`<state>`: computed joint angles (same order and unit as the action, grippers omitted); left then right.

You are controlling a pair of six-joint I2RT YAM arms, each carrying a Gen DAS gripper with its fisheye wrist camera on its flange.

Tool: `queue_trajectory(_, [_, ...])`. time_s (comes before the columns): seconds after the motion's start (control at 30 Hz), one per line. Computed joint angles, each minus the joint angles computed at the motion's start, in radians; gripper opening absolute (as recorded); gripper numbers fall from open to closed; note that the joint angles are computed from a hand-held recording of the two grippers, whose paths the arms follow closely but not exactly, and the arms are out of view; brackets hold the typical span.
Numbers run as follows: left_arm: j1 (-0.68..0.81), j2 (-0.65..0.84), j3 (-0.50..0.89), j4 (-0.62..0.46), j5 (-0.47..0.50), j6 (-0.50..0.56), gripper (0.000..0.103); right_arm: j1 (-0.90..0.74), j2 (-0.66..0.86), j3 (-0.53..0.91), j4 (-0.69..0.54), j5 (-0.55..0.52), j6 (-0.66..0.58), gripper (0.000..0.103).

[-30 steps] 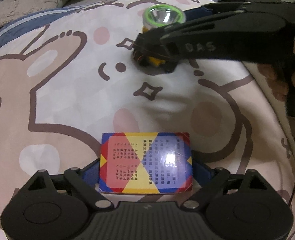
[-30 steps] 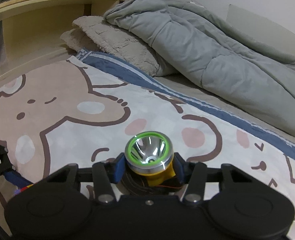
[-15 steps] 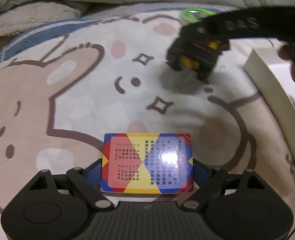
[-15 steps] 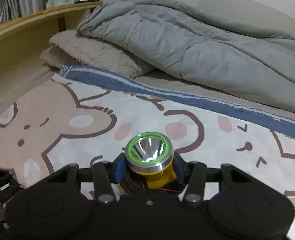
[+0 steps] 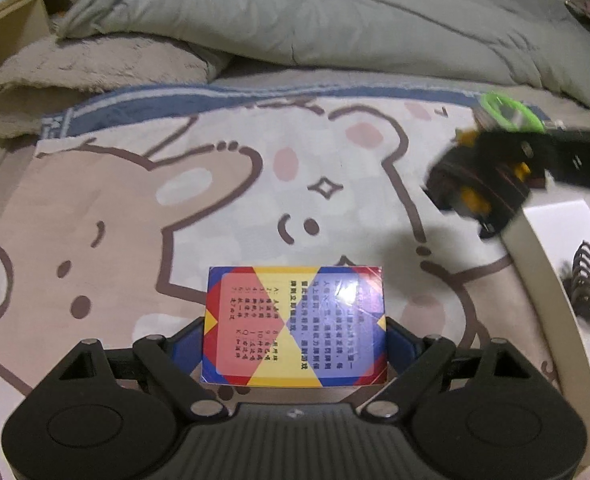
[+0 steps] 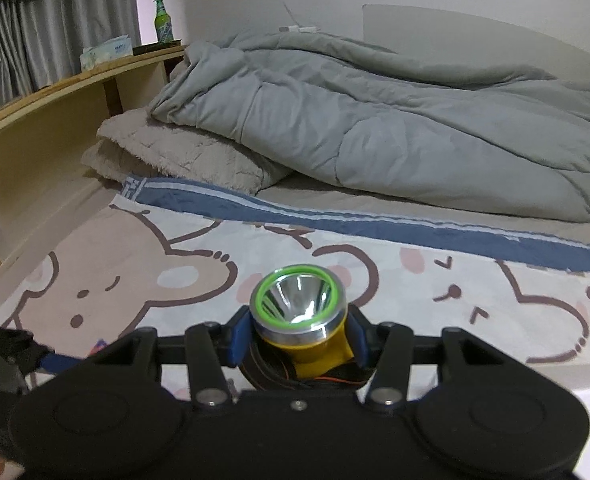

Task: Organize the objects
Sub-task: 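Carry the headlamp and card box over the white tray with both grippers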

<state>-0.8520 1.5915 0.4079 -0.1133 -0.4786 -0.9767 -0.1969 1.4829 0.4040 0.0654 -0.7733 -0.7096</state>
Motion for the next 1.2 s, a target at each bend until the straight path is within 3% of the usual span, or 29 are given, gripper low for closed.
queue_trajectory(0.3, [-0.088, -0.139, 0.017, -0.182, -0.088, -0.118, 0.089, -0.153, -0.158, -0.009, -0.280, 0.009, -0.165, 0.051])
queue_trajectory(0.77, [-0.259, -0.252, 0.067, -0.463, -0.185, -0.371, 0.089, -0.424, -0.230, 0.061, -0.702, -0.034, -0.518, 0.050])
queue_trajectory(1.03, [-0.338, -0.248, 0.121, -0.588, -0.214, -0.479, 0.089, -0.558, -0.237, 0.098, -0.862, -0.048, -0.673, 0.050])
queue_trajectory(1.2, [-0.372, -0.253, 0.132, -0.632, -0.220, -0.526, 0.089, -0.593, -0.238, 0.114, -0.902, -0.049, -0.688, 0.050])
